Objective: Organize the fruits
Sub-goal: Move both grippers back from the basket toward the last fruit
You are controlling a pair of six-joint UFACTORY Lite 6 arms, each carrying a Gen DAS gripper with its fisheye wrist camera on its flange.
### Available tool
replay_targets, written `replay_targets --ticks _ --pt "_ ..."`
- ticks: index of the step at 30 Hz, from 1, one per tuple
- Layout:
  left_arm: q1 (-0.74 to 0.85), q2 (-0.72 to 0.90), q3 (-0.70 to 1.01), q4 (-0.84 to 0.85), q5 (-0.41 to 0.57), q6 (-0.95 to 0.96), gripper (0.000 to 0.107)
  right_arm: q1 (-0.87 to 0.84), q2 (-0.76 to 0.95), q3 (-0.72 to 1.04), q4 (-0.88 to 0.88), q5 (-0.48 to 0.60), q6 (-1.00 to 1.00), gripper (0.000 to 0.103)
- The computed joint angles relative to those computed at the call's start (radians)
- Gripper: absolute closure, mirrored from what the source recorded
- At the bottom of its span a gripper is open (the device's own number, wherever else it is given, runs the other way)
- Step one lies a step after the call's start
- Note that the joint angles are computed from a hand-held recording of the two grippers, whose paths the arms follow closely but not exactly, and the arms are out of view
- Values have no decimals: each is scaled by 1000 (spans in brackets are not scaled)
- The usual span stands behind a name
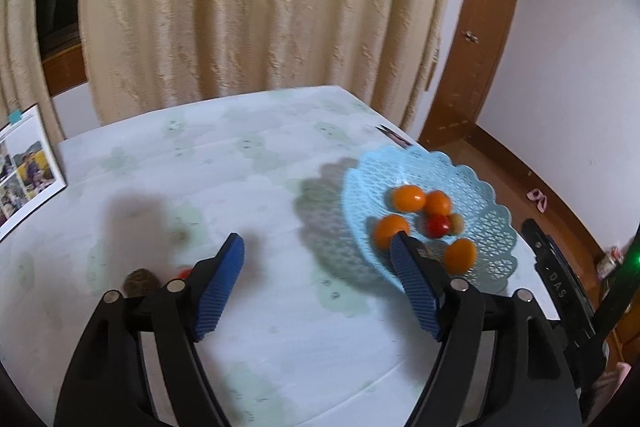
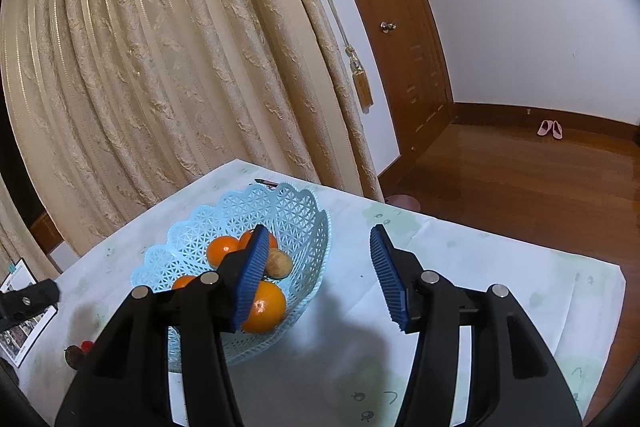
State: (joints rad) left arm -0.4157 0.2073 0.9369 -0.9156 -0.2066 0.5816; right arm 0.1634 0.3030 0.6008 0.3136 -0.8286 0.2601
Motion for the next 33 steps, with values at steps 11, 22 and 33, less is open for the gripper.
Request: replay_targets --ticks 11,22,33 --pt "205 -111 -149 364 19 -334 30 56 -63 -31 29 30 -50 43" --pt "365 -12 -177 711 -9 -645 30 151 -159 -51 20 87 -73 42" --pt "435 167 -115 930 -49 -832 38 280 -128 14 43 156 -143 42"
